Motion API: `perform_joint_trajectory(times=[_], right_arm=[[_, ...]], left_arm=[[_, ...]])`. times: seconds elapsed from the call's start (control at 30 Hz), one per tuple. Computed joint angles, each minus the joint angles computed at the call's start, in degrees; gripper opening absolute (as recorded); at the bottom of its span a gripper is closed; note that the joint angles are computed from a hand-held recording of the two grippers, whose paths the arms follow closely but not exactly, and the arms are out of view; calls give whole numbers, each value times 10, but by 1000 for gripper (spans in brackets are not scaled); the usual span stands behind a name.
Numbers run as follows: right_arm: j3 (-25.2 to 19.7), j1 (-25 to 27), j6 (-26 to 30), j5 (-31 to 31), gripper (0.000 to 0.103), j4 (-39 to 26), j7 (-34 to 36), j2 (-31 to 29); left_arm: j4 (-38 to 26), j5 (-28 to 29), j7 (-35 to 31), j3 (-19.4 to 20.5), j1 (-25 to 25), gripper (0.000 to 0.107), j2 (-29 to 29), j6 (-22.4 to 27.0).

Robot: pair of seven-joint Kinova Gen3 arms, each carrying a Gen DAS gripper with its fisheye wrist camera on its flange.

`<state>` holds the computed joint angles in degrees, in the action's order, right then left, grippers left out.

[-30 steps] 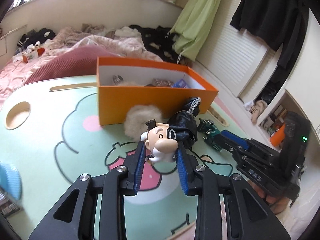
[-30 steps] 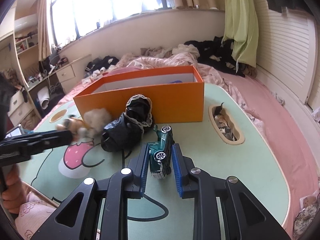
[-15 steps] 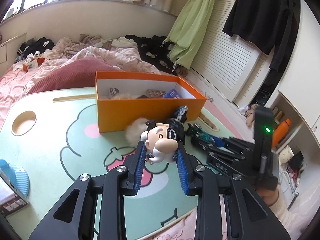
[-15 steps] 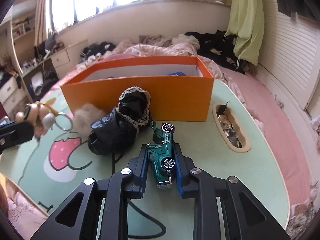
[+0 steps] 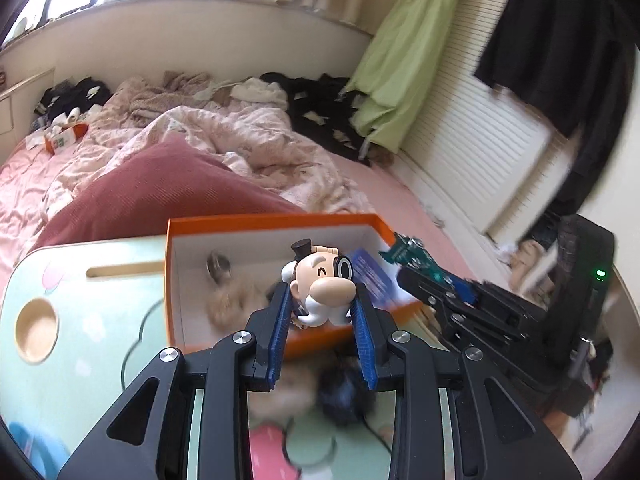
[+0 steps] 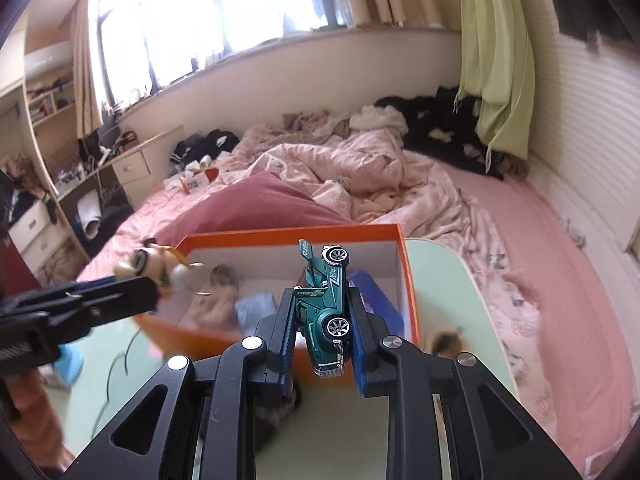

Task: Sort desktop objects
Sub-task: 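Drop the figurine into the orange box with the left gripper while the right drops the green car in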

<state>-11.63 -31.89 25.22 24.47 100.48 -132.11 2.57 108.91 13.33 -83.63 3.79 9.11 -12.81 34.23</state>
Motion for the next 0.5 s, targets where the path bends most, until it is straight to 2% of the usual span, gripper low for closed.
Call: perform_joint_trajectory(times=[0.07,0.1,0.13,0.17,0.23,0.3,0.37,0.47,0.5], right_arm=[[-21,34,6,-47,24,-24,40,26],[-23,40,15,-61,24,-34,50,35],[-16,36,16,-67,28,-34,52,40],[-10,31,14,-63,29,-32,45,42],[27,-11,2,-28,34,-17,22,34],[42,-36,3,9,35,-9,-4,28],[24,-20,-8,19,35,1,-10,19],[21,-27,-28,76,39,27,-69,-4],[17,-25,-32,96,44,35,-92,-13]], left_arm=[[-15,-47,40,48,-42,38,31,4],[-24,-70,63,74,-66,42,45,20],[-32,-93,87,93,-80,51,59,37],[-34,-116,110,104,-84,53,68,46],[-19,-146,147,95,-59,56,59,34],[-2,-161,162,71,-25,63,44,17],[9,-145,150,42,3,63,26,2],[21,-134,141,47,1,65,-9,-11],[24,-143,150,59,-4,67,-20,-10]])
